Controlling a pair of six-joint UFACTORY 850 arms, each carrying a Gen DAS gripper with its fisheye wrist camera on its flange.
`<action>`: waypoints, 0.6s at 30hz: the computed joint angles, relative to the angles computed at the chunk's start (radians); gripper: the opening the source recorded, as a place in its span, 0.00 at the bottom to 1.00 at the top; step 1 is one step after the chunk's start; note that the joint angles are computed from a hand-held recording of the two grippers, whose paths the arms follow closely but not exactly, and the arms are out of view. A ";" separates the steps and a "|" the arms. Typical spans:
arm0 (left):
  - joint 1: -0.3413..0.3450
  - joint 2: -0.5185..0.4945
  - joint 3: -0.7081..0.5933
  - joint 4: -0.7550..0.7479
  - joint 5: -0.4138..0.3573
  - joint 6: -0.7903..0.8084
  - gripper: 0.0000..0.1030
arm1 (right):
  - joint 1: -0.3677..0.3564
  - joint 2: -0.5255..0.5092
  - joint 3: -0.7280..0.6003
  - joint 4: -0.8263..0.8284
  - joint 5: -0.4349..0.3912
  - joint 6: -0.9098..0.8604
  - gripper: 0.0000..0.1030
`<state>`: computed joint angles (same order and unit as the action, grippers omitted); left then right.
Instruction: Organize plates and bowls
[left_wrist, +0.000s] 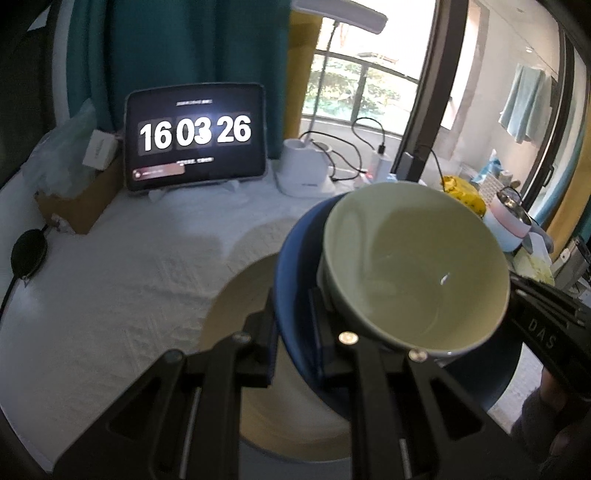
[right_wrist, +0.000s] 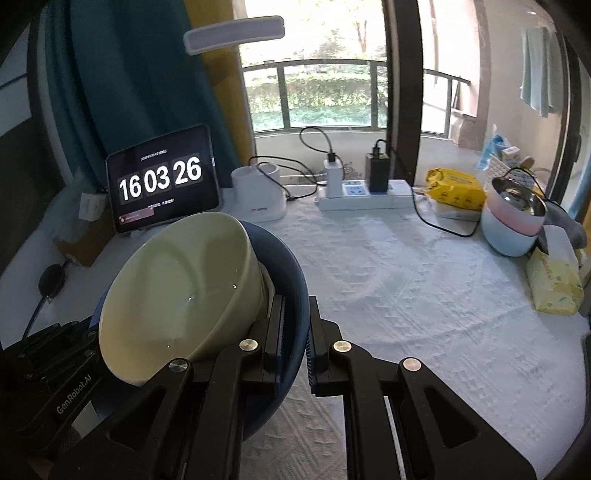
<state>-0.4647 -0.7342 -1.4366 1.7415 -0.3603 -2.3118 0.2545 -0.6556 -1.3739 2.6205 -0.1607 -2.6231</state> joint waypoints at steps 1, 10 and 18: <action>0.003 0.001 0.003 0.000 -0.001 -0.002 0.13 | 0.005 -0.004 -0.005 -0.005 0.003 0.005 0.11; 0.022 0.002 0.019 -0.012 -0.001 -0.008 0.13 | 0.025 -0.046 -0.059 -0.196 0.023 0.191 0.11; 0.032 -0.009 0.012 -0.068 -0.005 0.034 0.13 | 0.030 -0.085 -0.104 -0.486 0.029 0.479 0.11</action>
